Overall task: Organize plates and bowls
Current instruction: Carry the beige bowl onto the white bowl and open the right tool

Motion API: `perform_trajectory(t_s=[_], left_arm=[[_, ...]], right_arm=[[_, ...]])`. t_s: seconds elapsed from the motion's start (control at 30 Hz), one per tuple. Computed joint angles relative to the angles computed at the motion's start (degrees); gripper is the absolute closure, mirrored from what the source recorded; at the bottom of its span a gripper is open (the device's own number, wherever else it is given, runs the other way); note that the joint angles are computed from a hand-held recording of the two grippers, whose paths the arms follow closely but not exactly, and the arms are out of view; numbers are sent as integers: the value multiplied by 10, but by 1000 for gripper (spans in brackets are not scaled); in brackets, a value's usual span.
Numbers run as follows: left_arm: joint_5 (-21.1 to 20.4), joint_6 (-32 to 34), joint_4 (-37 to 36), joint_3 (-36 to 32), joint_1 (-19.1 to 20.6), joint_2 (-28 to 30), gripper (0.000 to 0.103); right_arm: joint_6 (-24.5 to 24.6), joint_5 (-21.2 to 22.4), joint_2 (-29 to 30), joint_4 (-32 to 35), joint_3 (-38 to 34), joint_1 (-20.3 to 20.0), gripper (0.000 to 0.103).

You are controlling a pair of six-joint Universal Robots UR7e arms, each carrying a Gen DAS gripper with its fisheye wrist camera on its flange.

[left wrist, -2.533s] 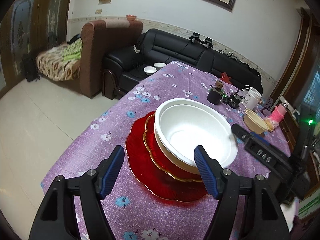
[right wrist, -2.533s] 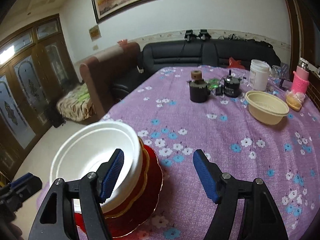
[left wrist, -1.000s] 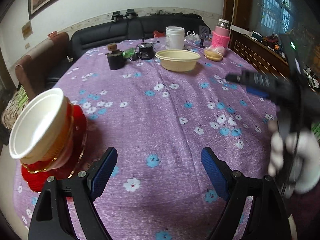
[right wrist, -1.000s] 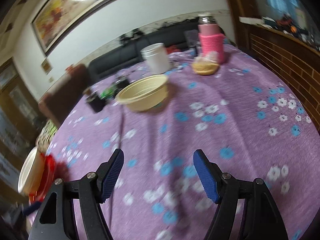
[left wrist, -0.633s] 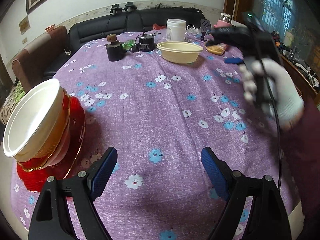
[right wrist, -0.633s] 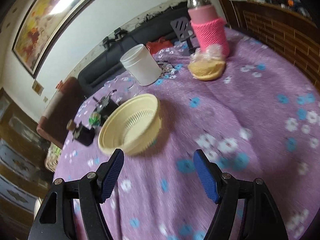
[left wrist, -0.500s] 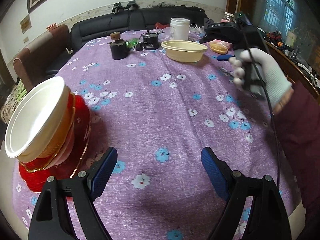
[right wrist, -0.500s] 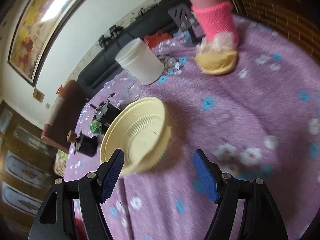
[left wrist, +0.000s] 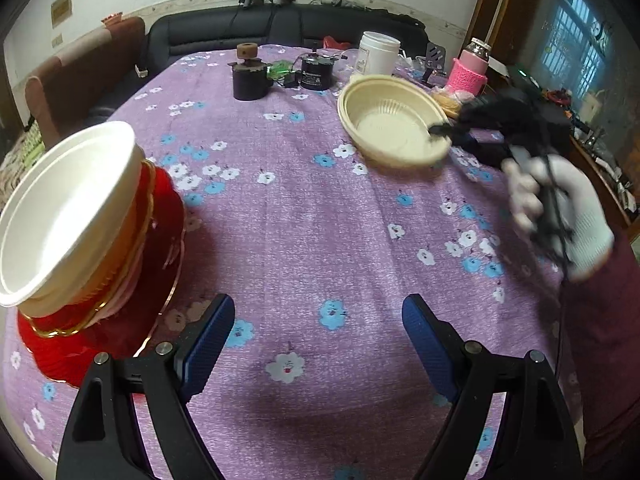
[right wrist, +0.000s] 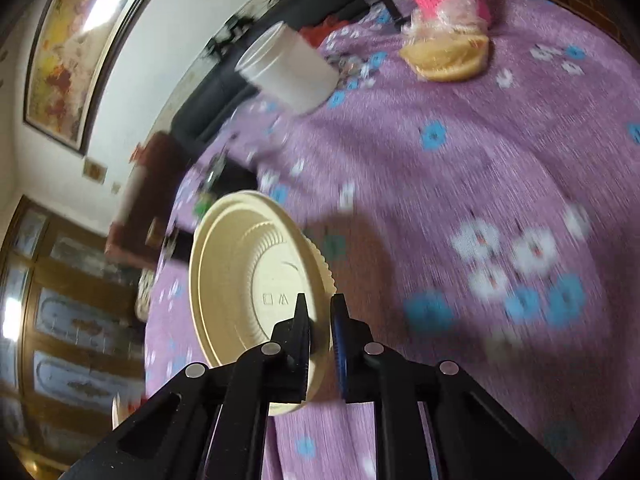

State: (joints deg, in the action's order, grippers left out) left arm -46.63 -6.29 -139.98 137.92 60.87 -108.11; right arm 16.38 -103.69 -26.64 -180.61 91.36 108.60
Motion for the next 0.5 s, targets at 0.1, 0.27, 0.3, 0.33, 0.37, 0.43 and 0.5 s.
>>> perform_trajectory(t_s=[0.1,0.27,0.3,0.33,0.37,0.43,0.5], left_arm=[[-19,-1,-1,-1,2,2,18],[-63,-7,-10,-11,20,24,18],[-68,-8,-17,-13,24,33,18],[-72,-7,-22,-15,26,42,19],[-80,-4,-30,-19,30,54,22],[-91,-5,-32,-27,36,69,42],[-98,-11,-27,-38,42,87,43]], right_arm=[[-13,22,-36,21,58,0,92],[-20,59,-90,75,154,1,92],[-24,62,-97,77,168,2,91],[-28,64,-103,68,187,4,90],[-31,61,-105,58,199,7,89],[-44,38,-105,24,216,18,87],[-56,21,-100,-24,233,26,79]])
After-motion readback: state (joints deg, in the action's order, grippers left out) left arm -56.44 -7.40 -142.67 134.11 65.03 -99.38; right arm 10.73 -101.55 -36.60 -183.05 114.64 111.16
